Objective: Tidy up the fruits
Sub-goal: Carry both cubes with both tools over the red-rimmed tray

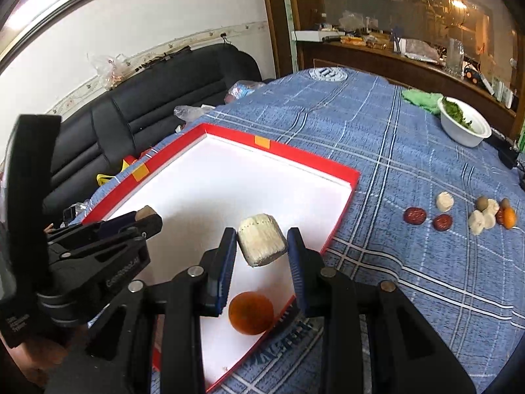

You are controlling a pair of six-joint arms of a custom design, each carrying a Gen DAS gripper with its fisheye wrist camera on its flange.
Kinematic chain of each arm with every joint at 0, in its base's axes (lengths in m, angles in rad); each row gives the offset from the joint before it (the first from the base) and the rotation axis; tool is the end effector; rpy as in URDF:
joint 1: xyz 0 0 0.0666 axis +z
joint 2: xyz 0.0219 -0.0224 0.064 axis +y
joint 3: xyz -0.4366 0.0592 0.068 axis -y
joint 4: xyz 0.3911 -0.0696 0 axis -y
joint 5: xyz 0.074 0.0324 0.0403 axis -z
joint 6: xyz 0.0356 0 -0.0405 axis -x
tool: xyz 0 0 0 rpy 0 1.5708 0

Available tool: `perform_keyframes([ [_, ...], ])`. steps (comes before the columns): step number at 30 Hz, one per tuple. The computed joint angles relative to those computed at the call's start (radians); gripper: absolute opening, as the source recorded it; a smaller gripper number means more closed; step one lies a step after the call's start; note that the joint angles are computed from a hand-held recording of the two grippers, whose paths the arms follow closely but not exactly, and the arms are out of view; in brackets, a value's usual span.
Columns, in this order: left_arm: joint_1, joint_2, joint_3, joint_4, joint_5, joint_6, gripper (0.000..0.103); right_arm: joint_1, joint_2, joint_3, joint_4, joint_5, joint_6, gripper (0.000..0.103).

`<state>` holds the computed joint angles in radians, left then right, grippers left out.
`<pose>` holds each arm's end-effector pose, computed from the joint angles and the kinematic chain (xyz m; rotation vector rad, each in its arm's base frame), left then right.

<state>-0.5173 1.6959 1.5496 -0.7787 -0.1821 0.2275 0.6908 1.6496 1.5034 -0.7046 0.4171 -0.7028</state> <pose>0.5212 -0.2896 0.4111 0.2826 2.4602 -0.0909 0.4573 0.3588 0.4233 0.1995 2.3274 0.1846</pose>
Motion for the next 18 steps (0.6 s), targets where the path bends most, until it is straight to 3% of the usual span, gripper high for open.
perform_keyframes([
  [18,-0.011,0.027,0.026,-0.031,-0.022,-0.004,0.023,-0.025,0.019,-0.014,0.019,-0.057,-0.011,0.034],
])
